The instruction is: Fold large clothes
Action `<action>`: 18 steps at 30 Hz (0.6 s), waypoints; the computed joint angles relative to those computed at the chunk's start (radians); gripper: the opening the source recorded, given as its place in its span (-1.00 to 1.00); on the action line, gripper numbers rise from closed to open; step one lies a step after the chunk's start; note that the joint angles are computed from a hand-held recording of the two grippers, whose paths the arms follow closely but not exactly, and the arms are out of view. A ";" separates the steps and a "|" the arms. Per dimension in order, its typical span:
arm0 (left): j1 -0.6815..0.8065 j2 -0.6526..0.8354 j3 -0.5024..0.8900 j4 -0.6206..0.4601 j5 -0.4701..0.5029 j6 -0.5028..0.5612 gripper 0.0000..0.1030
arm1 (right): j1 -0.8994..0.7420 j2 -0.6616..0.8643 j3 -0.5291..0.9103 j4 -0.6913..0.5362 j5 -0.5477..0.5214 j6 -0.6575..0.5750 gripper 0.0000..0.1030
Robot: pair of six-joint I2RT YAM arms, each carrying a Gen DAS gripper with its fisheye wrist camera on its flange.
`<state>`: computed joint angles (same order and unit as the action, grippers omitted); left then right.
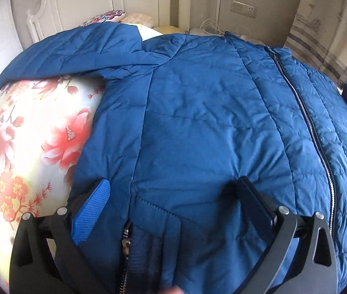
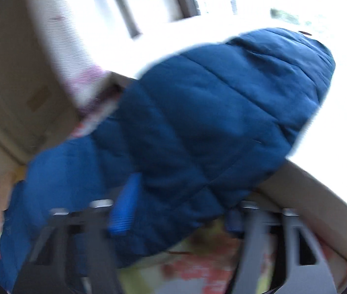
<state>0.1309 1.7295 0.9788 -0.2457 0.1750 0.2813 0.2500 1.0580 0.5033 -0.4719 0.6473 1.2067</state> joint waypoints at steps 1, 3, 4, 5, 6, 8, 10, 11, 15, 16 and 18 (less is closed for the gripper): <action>-0.006 0.007 0.008 -0.002 -0.006 -0.007 0.96 | 0.071 0.019 0.031 -0.038 0.085 0.024 -0.38; -0.009 0.014 0.018 -0.006 -0.010 -0.010 0.96 | 0.272 0.119 0.164 -0.127 0.310 0.022 -0.47; -0.010 0.018 0.021 -0.005 -0.009 -0.011 0.96 | 0.323 0.164 0.219 -0.164 0.358 0.024 -0.47; -0.011 0.018 0.023 -0.006 -0.007 -0.013 0.96 | 0.399 0.239 0.307 -0.192 0.415 -0.009 -0.47; -0.009 0.020 0.026 -0.007 -0.002 -0.013 0.96 | 0.461 0.311 0.388 -0.162 0.438 -0.110 -0.47; -0.006 0.021 0.028 -0.006 0.004 -0.011 0.96 | 0.559 0.474 0.547 -0.087 0.470 -0.329 -0.47; -0.005 0.021 0.026 -0.004 0.009 -0.010 0.96 | 0.639 0.654 0.699 0.036 0.428 -0.592 -0.46; 0.000 0.021 0.027 -0.005 0.019 -0.009 0.96 | 0.661 0.721 0.757 0.061 0.391 -0.667 -0.46; 0.036 0.027 0.042 -0.023 0.095 -0.003 0.96 | 0.700 1.069 1.104 -0.135 0.068 -0.754 -0.26; 0.047 0.028 0.043 -0.024 0.118 -0.005 0.96 | 0.694 1.128 1.137 -0.170 -0.020 -0.754 -0.20; 0.059 0.028 0.045 -0.027 0.147 -0.011 0.96 | 0.727 1.107 1.057 -0.118 0.042 -0.713 0.17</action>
<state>0.1902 1.7580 1.0241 -0.2726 0.3224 0.2707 0.9766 2.1646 1.5608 -0.5902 0.6898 0.4936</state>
